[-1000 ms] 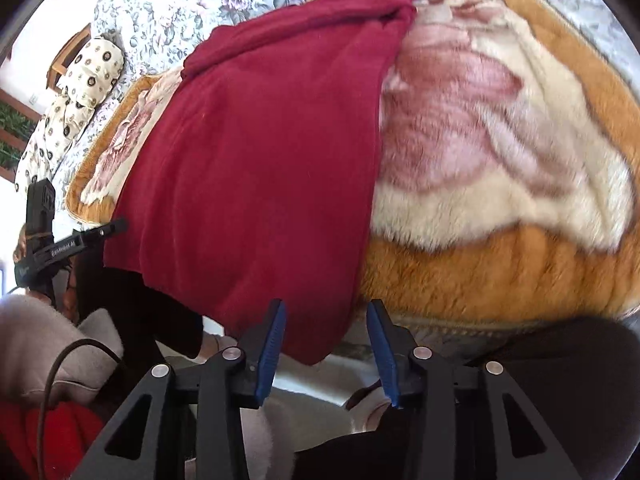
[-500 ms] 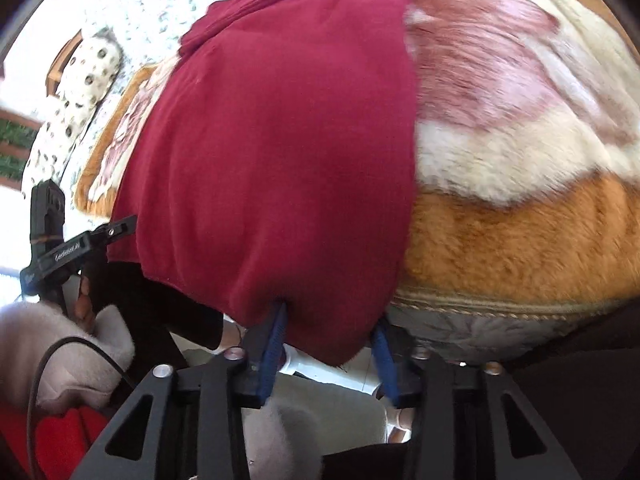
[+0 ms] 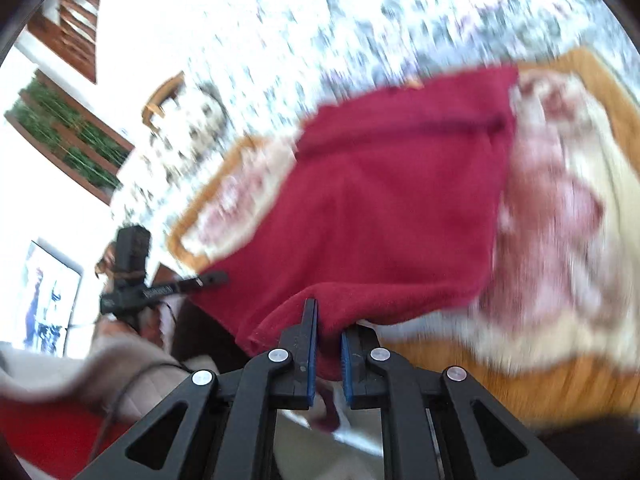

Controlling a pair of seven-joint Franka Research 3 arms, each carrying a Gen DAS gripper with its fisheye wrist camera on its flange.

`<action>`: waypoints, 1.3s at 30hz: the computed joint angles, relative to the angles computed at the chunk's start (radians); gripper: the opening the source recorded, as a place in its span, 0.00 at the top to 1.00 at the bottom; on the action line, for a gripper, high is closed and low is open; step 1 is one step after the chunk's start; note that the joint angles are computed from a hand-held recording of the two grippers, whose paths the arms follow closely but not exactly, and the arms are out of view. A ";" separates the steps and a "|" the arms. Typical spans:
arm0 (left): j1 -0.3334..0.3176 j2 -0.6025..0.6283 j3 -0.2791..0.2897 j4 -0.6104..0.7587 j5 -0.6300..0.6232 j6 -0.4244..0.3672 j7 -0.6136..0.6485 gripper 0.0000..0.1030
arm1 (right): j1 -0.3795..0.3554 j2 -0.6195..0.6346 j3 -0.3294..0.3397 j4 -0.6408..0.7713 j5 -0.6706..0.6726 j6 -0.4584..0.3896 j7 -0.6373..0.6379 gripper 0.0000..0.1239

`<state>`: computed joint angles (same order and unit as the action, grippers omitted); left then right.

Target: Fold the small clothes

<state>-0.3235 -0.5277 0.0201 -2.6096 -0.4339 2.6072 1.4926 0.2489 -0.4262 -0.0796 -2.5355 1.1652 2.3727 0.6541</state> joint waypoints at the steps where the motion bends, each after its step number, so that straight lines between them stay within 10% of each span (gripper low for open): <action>1: 0.001 0.016 0.007 0.021 -0.002 0.012 0.008 0.94 | 0.003 0.006 -0.006 0.015 0.019 0.003 -0.015 0.93; 13: 0.080 0.403 -0.005 0.448 -0.065 0.164 0.098 0.94 | -0.022 0.306 0.031 0.397 0.157 0.208 -0.091 0.93; 24: 0.211 0.912 -0.102 1.026 0.142 0.069 -0.113 0.93 | -0.100 0.809 0.095 0.924 -0.137 0.313 0.305 0.93; 28: 0.230 1.034 -0.125 1.194 0.246 -0.029 -0.139 0.70 | -0.083 0.969 0.036 1.091 -0.357 0.222 0.617 0.79; 34: 0.285 1.021 -0.184 1.191 0.312 -0.012 -0.177 0.32 | -0.148 0.881 0.126 0.968 -0.357 0.380 0.549 0.69; 39: 0.309 0.987 -0.215 1.148 0.367 0.049 -0.197 0.28 | -0.203 0.838 0.216 0.933 -0.332 0.392 0.414 0.69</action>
<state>-0.0144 0.4588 -0.1949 -1.4612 -0.0665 2.6562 1.2952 0.0455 0.4121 0.1365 -1.6029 0.8328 2.7649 1.0676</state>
